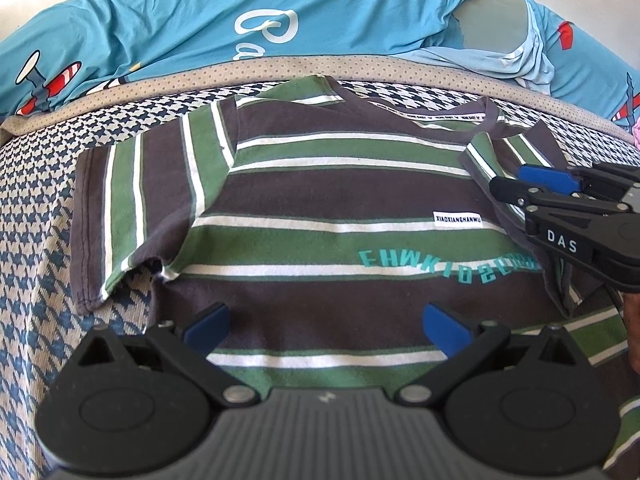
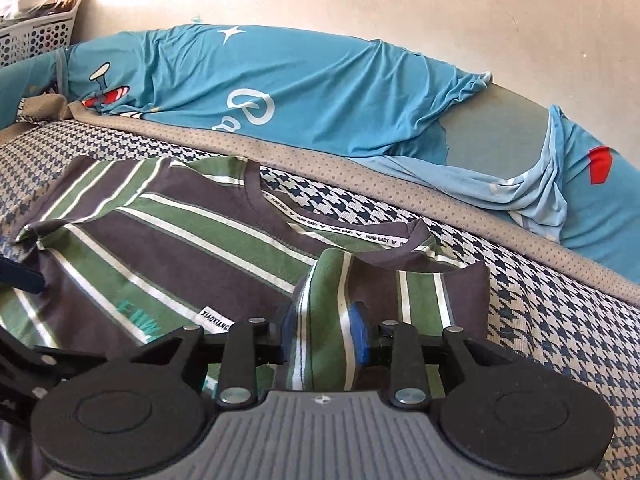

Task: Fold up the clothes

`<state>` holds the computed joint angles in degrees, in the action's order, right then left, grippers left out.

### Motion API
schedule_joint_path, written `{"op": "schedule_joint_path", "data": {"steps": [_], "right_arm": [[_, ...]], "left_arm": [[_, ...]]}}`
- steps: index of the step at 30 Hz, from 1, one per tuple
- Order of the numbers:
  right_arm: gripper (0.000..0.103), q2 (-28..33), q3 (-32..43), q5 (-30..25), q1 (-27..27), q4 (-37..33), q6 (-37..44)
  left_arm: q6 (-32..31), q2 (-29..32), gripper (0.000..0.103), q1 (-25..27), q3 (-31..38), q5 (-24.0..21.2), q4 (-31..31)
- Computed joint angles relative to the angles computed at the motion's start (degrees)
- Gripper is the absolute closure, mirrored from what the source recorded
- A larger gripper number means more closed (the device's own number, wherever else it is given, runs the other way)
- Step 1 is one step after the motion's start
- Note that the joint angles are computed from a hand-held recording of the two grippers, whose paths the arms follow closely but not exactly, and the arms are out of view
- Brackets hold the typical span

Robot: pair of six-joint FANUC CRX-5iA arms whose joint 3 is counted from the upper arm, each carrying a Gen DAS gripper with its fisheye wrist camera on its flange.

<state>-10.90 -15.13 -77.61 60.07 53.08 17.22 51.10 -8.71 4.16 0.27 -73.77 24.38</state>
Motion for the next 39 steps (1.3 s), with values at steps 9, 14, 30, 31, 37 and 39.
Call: {"op": "schedule_joint_path", "data": {"steps": [9,14,30,31,37,39], "right_arm": [[0.089,0.8,0.3,-0.1,-1.7,-1.8,-1.9],[0.094,-1.5,-1.4,2.1,-2.6,1.0,-11.3],[0.077,-4.3,-1.8,6.0,-3.5,-0.5,-16.5],[0.077,-3.6,-0.7,5.2,-3.5,-2.3,-15.0],[0.072,-1.2,2.7,2.0,-3.0,-8.0,-9.4],[0.068,-1.1,2.6,1.9,-2.5,-7.7,-8.9]], "left_arm": [[1.5,0.9,0.0,1.3,0.9,0.3,0.2],[4.6,1.7,0.0,2.7,1.8,0.5,-0.5],[8.6,3.5,0.0,3.9,4.0,-0.4,-0.6],[9.1,3.7,0.0,4.2,4.4,-0.2,-0.8],[13.3,6.0,0.0,6.6,7.5,0.3,-2.0],[14.7,7.4,0.0,7.6,8.9,0.0,-1.9]]}}
